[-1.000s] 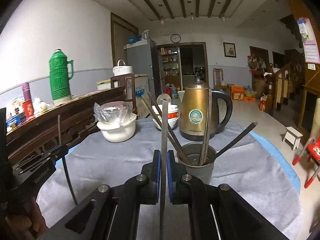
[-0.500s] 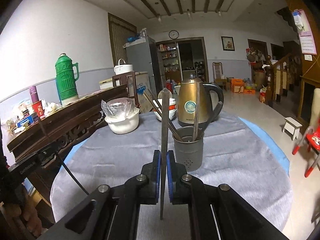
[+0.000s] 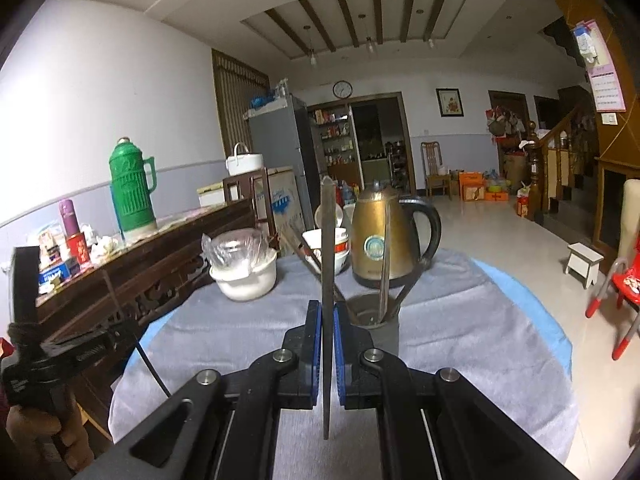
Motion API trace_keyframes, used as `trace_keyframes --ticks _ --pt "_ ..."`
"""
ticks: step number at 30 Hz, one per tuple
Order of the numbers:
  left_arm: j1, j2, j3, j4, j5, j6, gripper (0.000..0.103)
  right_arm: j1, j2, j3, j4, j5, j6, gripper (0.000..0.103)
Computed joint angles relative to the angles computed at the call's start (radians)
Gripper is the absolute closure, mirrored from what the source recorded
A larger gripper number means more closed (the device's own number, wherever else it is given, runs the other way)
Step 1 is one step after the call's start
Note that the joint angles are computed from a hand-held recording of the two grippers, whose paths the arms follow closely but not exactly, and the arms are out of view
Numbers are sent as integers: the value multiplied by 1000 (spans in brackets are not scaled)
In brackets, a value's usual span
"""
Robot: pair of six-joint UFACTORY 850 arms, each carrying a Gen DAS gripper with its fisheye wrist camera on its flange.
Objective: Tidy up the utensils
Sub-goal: 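Raise both held chopsticks and carry them over the grey cup, then lower the chopsticks tip-first into the grey cup and open both tools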
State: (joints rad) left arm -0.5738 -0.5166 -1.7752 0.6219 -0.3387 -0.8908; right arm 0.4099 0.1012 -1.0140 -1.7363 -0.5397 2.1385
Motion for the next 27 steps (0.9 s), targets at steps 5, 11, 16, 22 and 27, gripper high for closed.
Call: trace_keyframes --ticks 5,11,16,22,27 --pt "-11 -21 -40 -35 -51 63 96 -8 8 1 15 11 -12 96" --pt "-13 -31 -62 -76 -70 112 96 -12 9 1 25 22 -18 96" --pt "-13 -42 -81 -99 -78 139 96 -17 7 -3 26 28 -20 96" --pt "-8 -65 -127 -222 -86 249 96 -32 17 -4 -1 44 11 96" --pt "-1 -72 -175 -362 -50 364 96 -48 39 -14 -60 66 61 96"
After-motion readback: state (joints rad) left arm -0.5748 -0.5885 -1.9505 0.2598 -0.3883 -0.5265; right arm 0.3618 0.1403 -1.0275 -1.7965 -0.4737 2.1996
